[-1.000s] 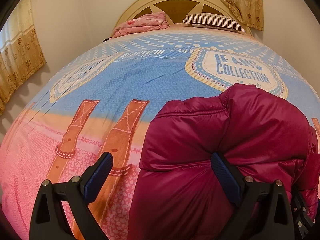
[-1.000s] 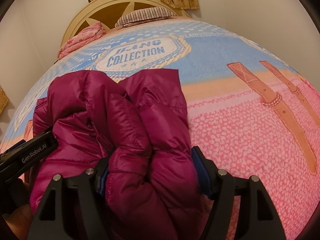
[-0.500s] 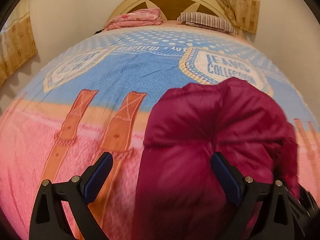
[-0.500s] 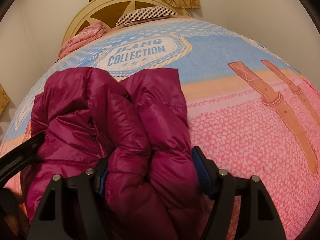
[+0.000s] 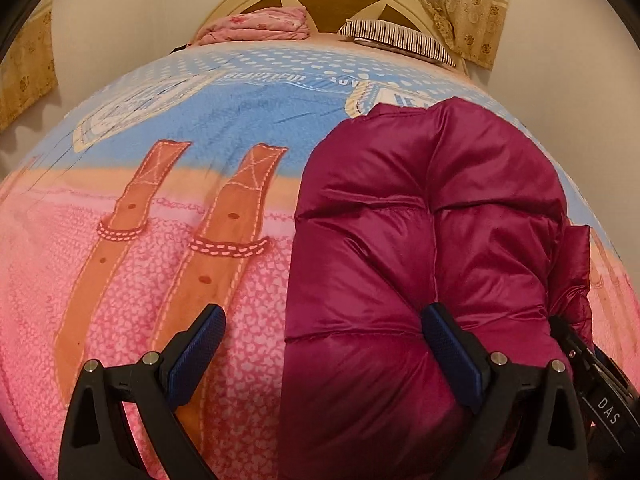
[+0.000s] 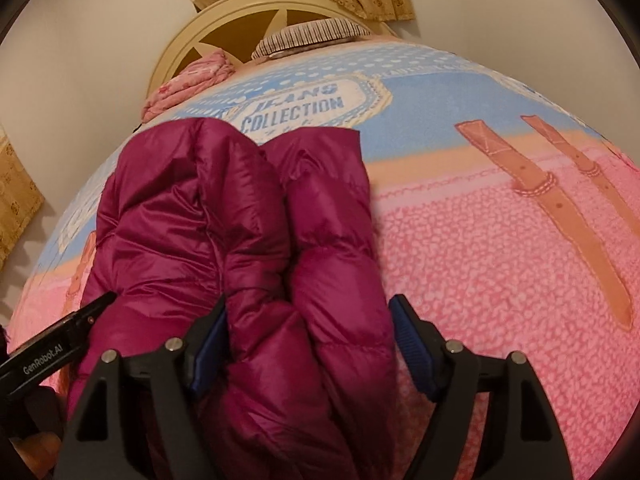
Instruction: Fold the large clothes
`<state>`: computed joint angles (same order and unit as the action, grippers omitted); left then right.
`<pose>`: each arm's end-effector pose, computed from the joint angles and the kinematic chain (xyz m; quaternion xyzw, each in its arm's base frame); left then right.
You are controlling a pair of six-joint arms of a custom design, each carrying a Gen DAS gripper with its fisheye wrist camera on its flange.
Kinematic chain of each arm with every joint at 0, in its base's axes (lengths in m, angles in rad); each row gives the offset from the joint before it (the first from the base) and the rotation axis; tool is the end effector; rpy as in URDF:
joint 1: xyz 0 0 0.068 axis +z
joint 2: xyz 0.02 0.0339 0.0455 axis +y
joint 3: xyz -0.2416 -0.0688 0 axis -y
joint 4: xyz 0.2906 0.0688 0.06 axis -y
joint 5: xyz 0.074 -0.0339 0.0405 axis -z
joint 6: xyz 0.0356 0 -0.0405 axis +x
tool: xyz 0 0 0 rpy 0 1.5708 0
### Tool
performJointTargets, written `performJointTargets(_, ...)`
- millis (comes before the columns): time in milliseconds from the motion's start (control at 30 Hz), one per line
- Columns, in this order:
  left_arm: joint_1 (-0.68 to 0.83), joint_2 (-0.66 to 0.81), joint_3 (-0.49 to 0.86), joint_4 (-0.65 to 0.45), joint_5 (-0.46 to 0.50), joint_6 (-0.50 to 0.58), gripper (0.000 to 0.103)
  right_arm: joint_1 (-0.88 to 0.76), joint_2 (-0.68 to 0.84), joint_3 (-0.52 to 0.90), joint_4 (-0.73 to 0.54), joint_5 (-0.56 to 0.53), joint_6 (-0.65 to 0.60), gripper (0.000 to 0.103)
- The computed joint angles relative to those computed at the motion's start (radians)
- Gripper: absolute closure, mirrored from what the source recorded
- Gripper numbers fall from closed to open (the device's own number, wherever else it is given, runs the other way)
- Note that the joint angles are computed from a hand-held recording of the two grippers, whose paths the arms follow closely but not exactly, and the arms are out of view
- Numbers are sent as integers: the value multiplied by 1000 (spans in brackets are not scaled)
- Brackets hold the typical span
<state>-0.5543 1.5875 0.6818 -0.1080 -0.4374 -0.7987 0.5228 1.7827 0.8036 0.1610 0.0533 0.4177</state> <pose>0.2688 -0.1486 0.0733 -0.1736 0.9243 -0.0054 0.3399 0.3108 0.1769 0.0620 -0.0391 0.9289 0.1444 0.3387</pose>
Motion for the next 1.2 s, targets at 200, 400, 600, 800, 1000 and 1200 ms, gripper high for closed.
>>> performJointTargets(200, -4, 34, 10, 23, 10, 2, 3, -13, 28, 12, 14, -25, 3, 27)
performJointTargets(400, 5, 49, 18, 42, 52, 24, 3, 1, 37, 21, 5, -7, -1, 27)
performJointTargets(600, 6, 54, 19, 61, 78, 51, 3, -4, 39, 27, 3, -24, -8, 28)
performJointTargets(800, -6, 52, 17, 82, 86, 81, 10, -8, 50, 28, 30, -65, -25, 41)
performJointTargets(1000, -36, 41, 2, 120, 93, 126, 33, -29, 55, 17, 60, -136, -38, 51)
performJointTargets(1200, -94, 21, 5, 98, 17, 134, 51, -31, 43, -4, 95, -167, -64, 69)
